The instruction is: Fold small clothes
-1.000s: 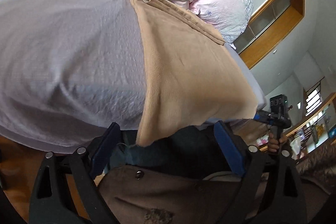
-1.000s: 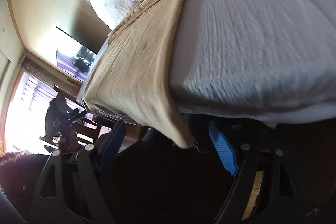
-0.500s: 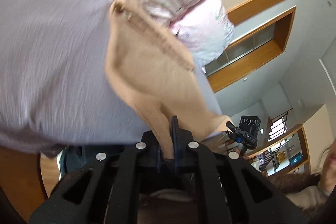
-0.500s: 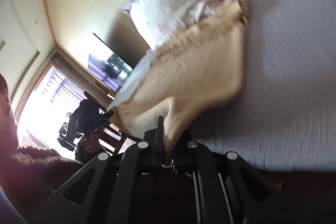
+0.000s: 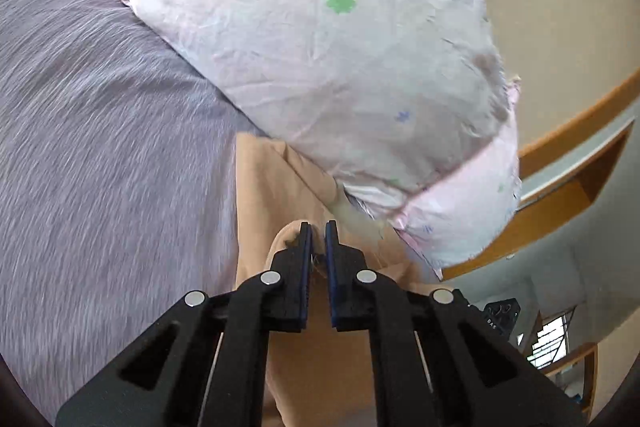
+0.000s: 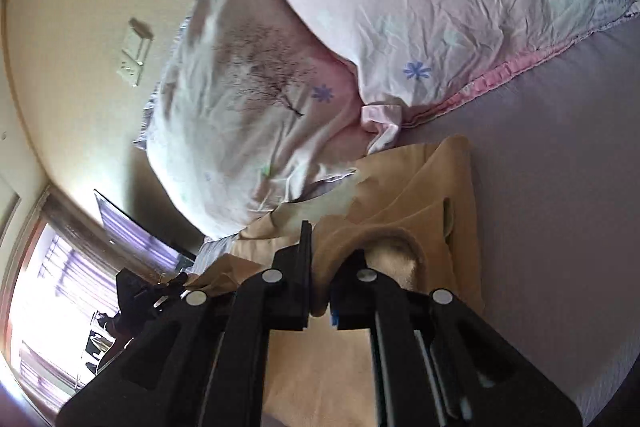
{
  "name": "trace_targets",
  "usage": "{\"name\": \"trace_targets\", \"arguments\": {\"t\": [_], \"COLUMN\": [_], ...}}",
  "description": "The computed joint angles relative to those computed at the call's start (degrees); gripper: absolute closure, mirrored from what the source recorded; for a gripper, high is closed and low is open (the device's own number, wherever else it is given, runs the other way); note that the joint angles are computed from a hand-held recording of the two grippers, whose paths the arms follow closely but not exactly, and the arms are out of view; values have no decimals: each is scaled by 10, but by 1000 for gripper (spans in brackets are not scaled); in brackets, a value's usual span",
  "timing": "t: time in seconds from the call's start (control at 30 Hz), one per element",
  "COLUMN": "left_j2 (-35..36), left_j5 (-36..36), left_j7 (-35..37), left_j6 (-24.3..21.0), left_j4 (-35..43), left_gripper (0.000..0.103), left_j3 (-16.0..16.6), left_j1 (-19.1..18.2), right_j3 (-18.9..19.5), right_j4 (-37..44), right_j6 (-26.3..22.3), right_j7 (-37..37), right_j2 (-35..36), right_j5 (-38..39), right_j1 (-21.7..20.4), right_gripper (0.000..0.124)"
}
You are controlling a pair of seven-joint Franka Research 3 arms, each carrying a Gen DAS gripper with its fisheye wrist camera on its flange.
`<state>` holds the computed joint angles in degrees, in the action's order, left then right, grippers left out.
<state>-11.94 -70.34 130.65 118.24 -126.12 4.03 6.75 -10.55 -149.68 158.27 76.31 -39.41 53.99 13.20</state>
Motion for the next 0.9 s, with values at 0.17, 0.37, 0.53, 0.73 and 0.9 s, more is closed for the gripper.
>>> {"name": "trace_targets", "arguments": {"t": [0.17,0.37,0.53,0.73,0.9], "left_j2": [60,118,102,95,100], "left_j5": [12,56,92,126,148], "left_j7": [-19,-62,-30,-32,-48], "left_j6": [50,81,30,35,54], "left_j4": [65,119,110,103,101], "left_gripper": [97,96,77,51,57], "left_j3": [-25,-50,-50,-53,-60], "left_j1": [-9,-3,16,6,-3], "right_j3": [-23,16,3,7,21], "right_j4": [76,128,118,96,97], "right_j6": [16,29,8,101,82], "right_j7": [-31,52,18,-203,-232], "right_j2": [104,205,200,148,150], "right_j5": [44,27,108,317,347], "right_j1": [20,-37,-34,-5,-26], "right_gripper": [117,116,32,27,27]}}
